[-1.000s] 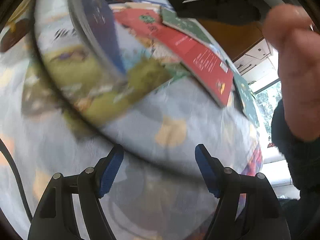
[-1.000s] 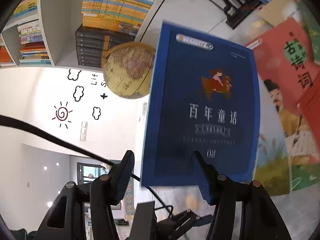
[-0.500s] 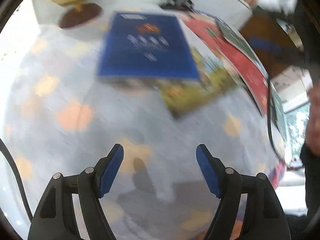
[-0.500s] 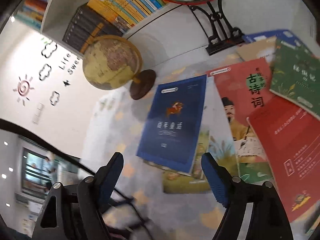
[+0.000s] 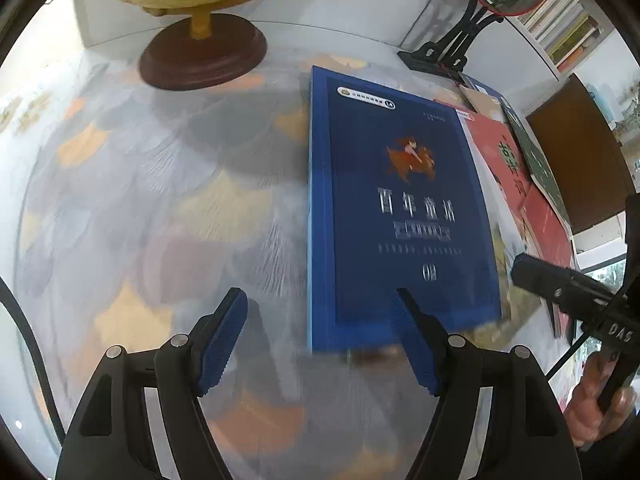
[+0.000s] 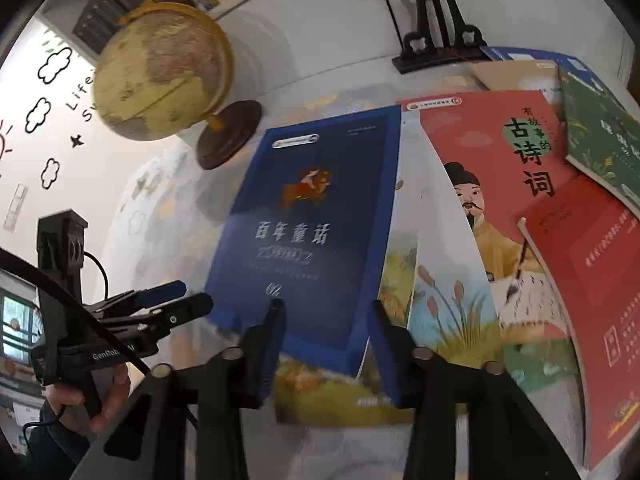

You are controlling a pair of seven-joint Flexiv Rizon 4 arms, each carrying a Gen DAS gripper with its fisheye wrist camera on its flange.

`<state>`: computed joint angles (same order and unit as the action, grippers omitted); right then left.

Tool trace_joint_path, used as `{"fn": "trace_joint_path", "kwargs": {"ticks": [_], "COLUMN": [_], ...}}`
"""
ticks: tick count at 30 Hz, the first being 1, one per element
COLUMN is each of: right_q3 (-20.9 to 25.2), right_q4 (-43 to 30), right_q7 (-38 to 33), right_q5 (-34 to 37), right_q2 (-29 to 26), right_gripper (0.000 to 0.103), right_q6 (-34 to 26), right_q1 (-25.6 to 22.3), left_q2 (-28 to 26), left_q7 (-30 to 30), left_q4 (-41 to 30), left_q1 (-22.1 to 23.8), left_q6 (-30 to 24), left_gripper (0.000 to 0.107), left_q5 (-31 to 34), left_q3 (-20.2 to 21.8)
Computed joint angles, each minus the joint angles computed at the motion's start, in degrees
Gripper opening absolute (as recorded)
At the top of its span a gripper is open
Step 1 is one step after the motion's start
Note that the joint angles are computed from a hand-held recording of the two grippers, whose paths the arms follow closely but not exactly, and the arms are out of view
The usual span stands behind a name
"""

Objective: Organize books

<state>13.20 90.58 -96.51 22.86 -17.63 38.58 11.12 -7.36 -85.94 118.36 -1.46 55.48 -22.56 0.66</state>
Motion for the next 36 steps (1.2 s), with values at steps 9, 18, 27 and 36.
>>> {"fn": "trace_joint_path", "kwargs": {"ticks": [9,18,27,36], "right_q3": [-0.1,0.72,-1.28,-4.65], "right_q4": [-2.9,-2.33,7.16,13.77], "right_q7": [2.07,0.06,-2.41,-4.82], "right_q5": [-3.26,-2.22,-2.38,1.13], "right_q2": [-4.44,-3.29,5.87,11.02], "right_gripper": [0.039,0.04,0.042,0.042], "right_q6": [0.61,-1.62,-3.84,-6.96], "right_q1": [0.16,-0.2,-2.26,-4.87], "left_q2": [-3.34,-0.92,5.93,7.81], "left_q7": [3.07,6.42,8.8,6.18], "left_q4": [-2.14,0.58,8.01,13.23], "left_q1": [0.42,-0.82,-6.75,-11.57], "left_q6": [1.64,1.97,0.42,4.79], "left_gripper": [0.07,0.07,0.071,0.07], "left_q5": [-3.95,-8.12,-14.14,-21.09], "left_q3": [-1.45,-2.37,-3.39,-3.74]}}
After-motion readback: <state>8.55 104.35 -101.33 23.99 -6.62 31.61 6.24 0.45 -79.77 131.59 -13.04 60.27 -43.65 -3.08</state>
